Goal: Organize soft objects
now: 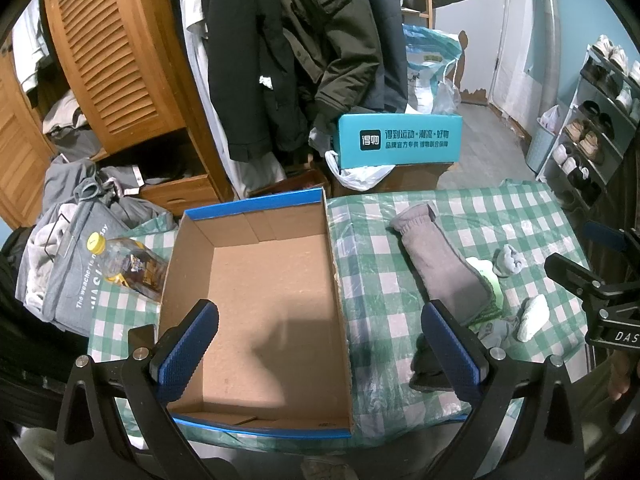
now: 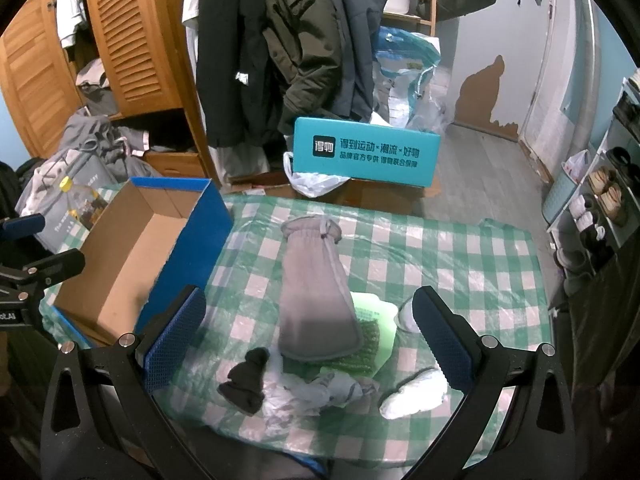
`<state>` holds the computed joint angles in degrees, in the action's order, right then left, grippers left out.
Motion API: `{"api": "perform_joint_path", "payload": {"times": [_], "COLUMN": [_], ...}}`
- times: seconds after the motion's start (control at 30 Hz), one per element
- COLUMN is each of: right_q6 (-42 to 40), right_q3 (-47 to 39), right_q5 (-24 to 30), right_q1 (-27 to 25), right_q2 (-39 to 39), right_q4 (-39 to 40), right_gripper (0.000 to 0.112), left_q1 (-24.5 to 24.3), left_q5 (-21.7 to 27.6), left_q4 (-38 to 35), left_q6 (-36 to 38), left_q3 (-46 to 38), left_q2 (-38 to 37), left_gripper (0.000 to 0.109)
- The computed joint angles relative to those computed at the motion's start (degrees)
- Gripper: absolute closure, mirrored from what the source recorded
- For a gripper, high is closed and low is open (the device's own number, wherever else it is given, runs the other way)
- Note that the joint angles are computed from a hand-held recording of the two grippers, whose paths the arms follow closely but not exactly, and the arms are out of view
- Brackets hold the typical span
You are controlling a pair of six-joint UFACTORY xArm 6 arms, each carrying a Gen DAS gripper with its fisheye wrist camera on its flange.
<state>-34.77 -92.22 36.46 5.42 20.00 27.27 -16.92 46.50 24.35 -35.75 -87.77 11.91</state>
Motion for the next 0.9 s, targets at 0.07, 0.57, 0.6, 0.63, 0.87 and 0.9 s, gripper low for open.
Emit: {"api": "perform_joint_path", "payload": {"times": [0.07,0.57,0.6,0.63,0.87,0.9], "right_q6": [0.1,-0.5,-0.6,-1.0,2.0,2.2], "right_q3": [-0.3,0.8,1.4,1.0,-1.5,-1.2], "right_q5": [0.2,0.0,-0.1,0.4,1.9,1.9], "right_q1": [0.0,-1.0,-1.3,-2.1,-4.1,-4.4], "right_q2": [0.2,-0.1,-0.4,-0.1,1.8,1.8], "right_q4": [0.0,0.2,0.3,0.6,-1.9,-2.1], "right_gripper": [0.011,0.011,0.011,0.011,0.011,0.011], "left_q1": [0.0,-0.1,0.0,-0.1,-1.7,-2.1], "left_q5": [0.1,0.6,0.4,0.7,4.0,4.9], "left_q4": [-0.1,-3.9,-4.8,-5.1,-5.6,-5.7], "left_q6": [0.2,2.6,3.3,3.6,6.1,6.4], "left_q3": [0.0,0.1,-0.2,-0.9,-6.4,-7.1], "left_q2": [0.0,1.6,2.2,2.9,7.5,8.2], "left_gripper": [0.006,0.006,0.006,0.006,0.006,0.006]}}
